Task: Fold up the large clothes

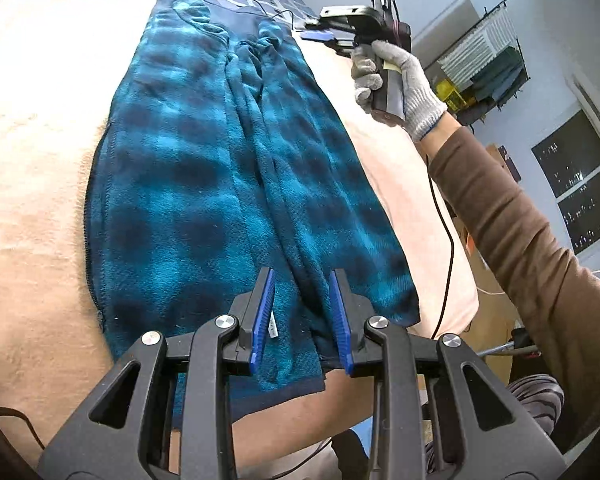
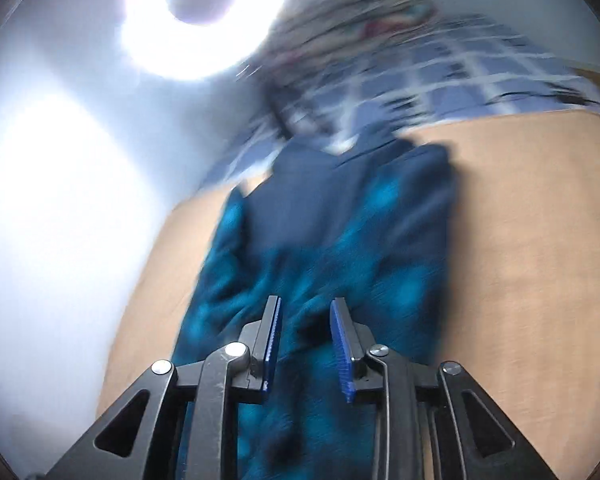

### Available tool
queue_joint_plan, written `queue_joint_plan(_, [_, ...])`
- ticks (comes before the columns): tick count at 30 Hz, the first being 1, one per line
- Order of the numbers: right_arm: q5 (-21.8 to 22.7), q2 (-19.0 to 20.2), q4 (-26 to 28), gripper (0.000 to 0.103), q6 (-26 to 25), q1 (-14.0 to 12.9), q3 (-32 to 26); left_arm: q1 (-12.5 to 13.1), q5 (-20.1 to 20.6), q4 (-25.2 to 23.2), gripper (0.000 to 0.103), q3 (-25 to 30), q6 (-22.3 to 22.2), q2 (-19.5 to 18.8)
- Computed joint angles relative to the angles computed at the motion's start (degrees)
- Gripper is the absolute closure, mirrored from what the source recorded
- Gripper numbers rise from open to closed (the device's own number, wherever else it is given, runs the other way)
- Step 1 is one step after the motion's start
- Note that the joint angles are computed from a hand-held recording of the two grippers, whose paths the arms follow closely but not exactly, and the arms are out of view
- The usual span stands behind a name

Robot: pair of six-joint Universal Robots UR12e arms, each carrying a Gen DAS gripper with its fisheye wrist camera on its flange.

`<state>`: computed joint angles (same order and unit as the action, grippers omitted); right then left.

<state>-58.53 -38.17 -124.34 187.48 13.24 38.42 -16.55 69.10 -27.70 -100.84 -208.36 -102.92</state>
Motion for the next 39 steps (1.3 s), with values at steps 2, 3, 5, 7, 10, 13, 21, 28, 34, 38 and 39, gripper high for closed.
queue_joint_plan(2, [-4.9, 0.9, 1.6, 0.087, 0.8, 0.4, -1.8, -0.2, 0.2, -0.5, 0.076, 0.3, 0.0, -0.2])
queue_joint_plan(3, [-5.8, 1.1, 2.9, 0.088, 0.2, 0.6, -2.4, -0.2, 0.6, -0.8, 0.076, 0.2, 0.3, 0.1])
queue_joint_plan(5, [-7.0, 1.3, 4.6, 0.088, -1.7, 1.2, -2.8, -0.6, 1.9, -1.3, 0.076, 0.4, 0.9, 0.3])
queue_joint_plan(7, [-7.2, -1.0, 4.1, 0.088, -5.2, 1.7, 0.8, -0.5, 2.3, -1.5, 0.076, 0.4, 0.6, 0.3])
queue_joint_plan(10, [-6.6, -4.8, 0.8, 0.092, -9.7, 2.0, 7.6, 0.0, 1.1, -0.3, 0.076, -0.4, -0.9, 0.7])
queue_joint_plan(13, [-16.1, -4.1, 5.5, 0.095, -7.8, 3.1, 7.3, -0.2, 2.8, -0.2, 0.076, -0.8, -0.8, 1.6])
queue_joint_plan(21, [-20.4, -9.6, -0.2, 0.087, -7.7, 4.3, 15.0, 0.0, 7.1, 1.9, 0.076, -3.1, -1.2, 4.4])
queue_joint_plan(28, [-16.6, -15.0, 4.5, 0.087, -11.3, 6.7, 24.2, 1.1, 8.8, 1.3, 0.059, -5.5, -2.6, 5.7])
queue_joint_plan(34, [-10.9, -23.0, -1.0, 0.083, -10.1, 5.6, 34.0, 2.9, 6.9, 3.8, 0.059, -8.8, -5.7, 7.0])
queue_joint_plan(38, [-10.2, -29.8, -4.6, 0.079, -10.0, 4.3, 42.7, 4.4, 3.8, 6.4, 0.059, -10.6, -9.8, 6.8])
queue_joint_plan(39, [-10.2, -30.7, -4.9, 0.079, -10.2, 4.2, 44.0, 4.4, 4.0, 6.4, 0.059, -10.7, -10.2, 6.7])
